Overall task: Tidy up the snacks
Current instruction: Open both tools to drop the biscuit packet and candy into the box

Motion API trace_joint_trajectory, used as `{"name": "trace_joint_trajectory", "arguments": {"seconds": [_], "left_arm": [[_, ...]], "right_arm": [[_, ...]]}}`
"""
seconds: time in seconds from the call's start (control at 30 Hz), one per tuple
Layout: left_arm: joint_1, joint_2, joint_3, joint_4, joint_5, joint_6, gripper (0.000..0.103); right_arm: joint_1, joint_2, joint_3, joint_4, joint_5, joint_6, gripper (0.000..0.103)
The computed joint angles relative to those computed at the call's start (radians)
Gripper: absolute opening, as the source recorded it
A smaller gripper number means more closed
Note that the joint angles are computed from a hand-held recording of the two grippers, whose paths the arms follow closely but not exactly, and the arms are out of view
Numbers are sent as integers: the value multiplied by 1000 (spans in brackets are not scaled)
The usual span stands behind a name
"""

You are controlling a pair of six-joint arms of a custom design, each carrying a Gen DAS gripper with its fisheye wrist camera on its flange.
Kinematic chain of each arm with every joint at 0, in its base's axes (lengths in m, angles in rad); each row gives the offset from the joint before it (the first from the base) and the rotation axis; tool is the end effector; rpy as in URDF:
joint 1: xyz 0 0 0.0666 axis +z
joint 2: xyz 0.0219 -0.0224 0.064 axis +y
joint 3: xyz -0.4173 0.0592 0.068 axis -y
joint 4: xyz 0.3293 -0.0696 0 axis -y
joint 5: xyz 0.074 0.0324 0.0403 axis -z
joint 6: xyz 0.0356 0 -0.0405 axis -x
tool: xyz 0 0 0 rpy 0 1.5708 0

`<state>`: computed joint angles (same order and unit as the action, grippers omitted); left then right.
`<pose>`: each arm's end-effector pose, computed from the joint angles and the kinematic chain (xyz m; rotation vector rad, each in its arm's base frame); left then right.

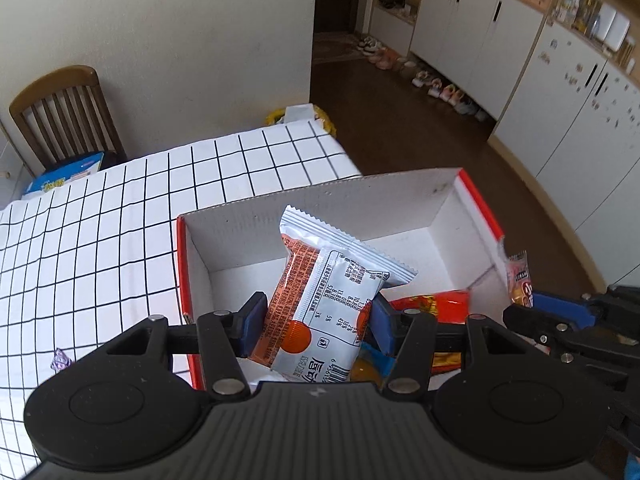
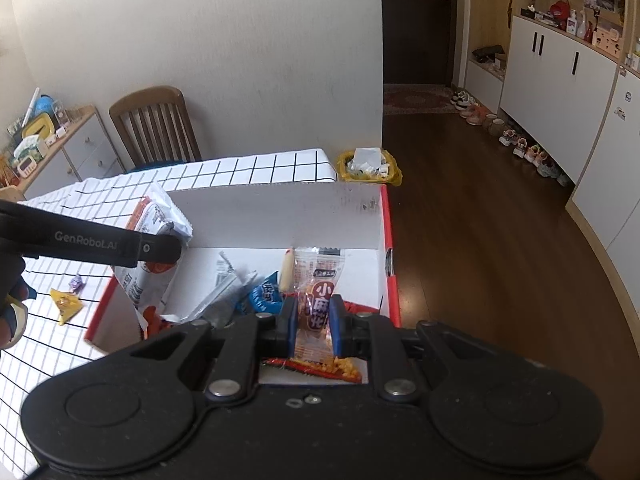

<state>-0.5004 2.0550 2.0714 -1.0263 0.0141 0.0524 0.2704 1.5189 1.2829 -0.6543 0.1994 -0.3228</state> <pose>0.5819 -0.3192 0.3808 0.5820 2.5309 -0.2217 0.4421 0.1148 0.3891 0.1500 2.4324 0.0190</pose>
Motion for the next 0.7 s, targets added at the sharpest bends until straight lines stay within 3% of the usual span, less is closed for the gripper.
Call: {"name": "trace_joint_trajectory", "arguments": {"seconds": [0.4,0.7], "left_arm": [[-14,88,102,-78,-62,-49,54],[-11,133,158,-122,-59,-54,54]], "right_arm": [[-35,126,102,-29,-73,97,15],[-43,195,162,-92,-102,132,15]]}}
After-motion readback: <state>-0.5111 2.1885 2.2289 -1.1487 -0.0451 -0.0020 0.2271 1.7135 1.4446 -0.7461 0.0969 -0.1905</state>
